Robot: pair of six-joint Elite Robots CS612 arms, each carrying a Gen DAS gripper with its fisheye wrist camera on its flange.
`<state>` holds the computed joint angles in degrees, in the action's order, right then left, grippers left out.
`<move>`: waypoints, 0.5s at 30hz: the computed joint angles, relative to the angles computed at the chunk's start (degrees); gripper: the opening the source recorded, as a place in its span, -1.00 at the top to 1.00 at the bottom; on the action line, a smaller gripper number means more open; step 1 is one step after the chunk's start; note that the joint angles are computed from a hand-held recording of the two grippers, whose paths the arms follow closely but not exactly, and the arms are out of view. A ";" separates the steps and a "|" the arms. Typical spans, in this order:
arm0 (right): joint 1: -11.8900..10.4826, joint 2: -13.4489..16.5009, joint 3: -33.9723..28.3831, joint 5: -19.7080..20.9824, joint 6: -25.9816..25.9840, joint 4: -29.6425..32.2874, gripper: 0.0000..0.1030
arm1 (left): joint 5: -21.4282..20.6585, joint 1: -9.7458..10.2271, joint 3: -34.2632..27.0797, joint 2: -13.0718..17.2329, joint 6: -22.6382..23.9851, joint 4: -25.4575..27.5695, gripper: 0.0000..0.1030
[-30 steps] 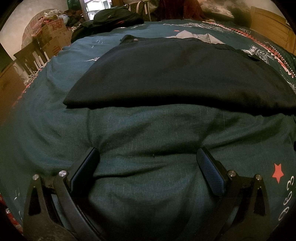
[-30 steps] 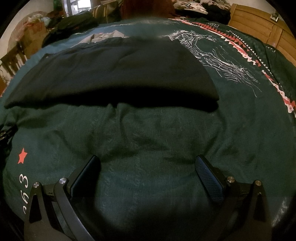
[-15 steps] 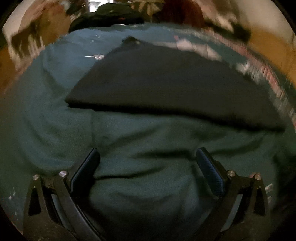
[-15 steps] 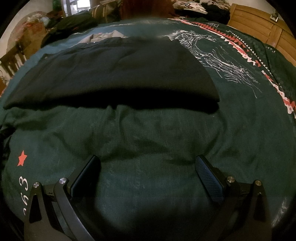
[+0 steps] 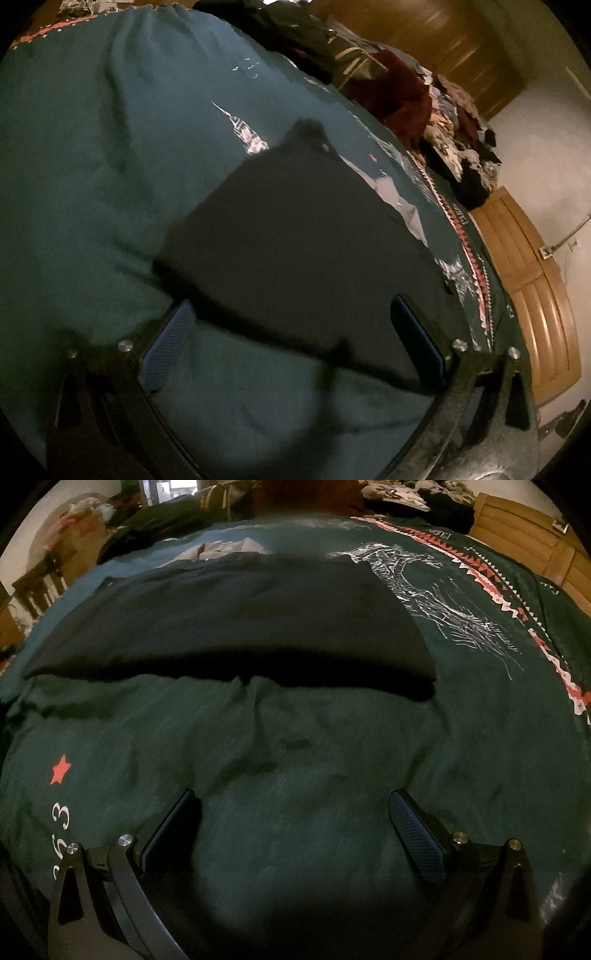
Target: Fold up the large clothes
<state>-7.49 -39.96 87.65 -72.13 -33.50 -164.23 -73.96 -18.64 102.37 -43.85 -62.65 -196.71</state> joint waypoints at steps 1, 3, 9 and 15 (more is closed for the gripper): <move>0.05 -0.05 -0.04 -0.11 -0.23 0.23 -1.00 | 0.42 -0.02 -0.29 0.02 0.33 0.71 -0.97; 0.13 -0.24 0.05 -0.24 -0.72 0.45 -1.00 | 1.64 -0.12 -0.64 0.04 0.38 1.80 -0.97; 0.24 -1.39 0.92 0.77 -1.18 0.08 -0.94 | 3.50 0.15 -1.89 0.35 -0.71 4.53 0.86; -0.01 -3.12 0.86 6.00 0.41 0.39 -0.93 | 4.73 0.23 -4.03 0.42 2.31 8.66 0.95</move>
<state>-7.50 -43.08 88.51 -66.13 -33.08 -163.85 -69.23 -18.41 98.34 -43.44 -60.34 -188.06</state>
